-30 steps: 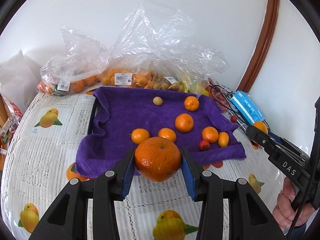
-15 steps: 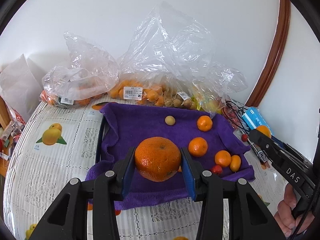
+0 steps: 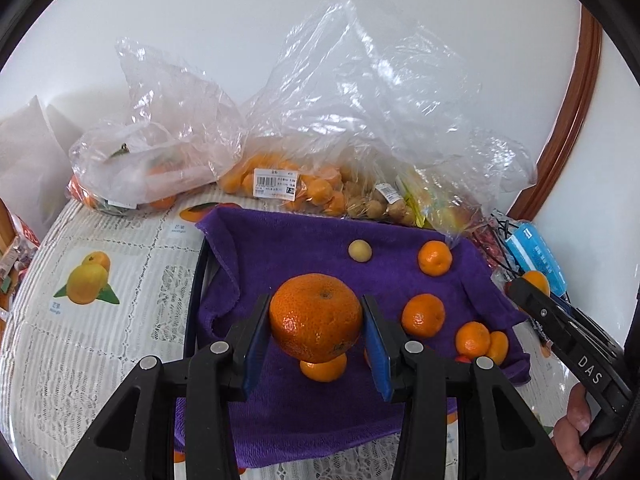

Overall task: Organize fruits
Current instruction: 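Lower both oranges onto the towel and open both grippers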

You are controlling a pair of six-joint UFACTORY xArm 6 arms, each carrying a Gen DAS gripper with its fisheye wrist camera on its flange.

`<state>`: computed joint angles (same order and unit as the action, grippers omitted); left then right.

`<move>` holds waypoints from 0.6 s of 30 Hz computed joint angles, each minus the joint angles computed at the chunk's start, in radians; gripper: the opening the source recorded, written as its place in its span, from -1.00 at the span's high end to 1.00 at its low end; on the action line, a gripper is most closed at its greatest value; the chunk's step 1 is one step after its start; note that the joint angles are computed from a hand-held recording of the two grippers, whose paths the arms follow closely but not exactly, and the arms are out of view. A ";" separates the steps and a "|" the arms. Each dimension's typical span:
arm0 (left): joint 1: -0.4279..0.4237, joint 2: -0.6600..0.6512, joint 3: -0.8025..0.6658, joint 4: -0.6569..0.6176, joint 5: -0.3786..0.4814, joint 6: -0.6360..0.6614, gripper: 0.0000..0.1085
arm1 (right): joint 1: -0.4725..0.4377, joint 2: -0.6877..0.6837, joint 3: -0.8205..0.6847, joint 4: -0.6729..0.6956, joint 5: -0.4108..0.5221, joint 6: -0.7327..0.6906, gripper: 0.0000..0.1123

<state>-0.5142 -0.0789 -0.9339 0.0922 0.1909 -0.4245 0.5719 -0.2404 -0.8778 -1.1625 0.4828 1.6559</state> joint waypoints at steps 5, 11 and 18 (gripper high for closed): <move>0.004 0.027 0.004 -0.043 -0.006 0.032 0.24 | -0.023 0.035 0.003 0.029 -0.031 -0.012 0.38; -0.003 0.050 0.005 -0.075 -0.003 0.059 0.24 | -0.036 0.067 0.004 0.062 -0.057 -0.044 0.38; -0.022 0.070 -0.001 -0.099 0.004 0.097 0.24 | -0.034 0.094 0.004 0.104 -0.052 -0.084 0.38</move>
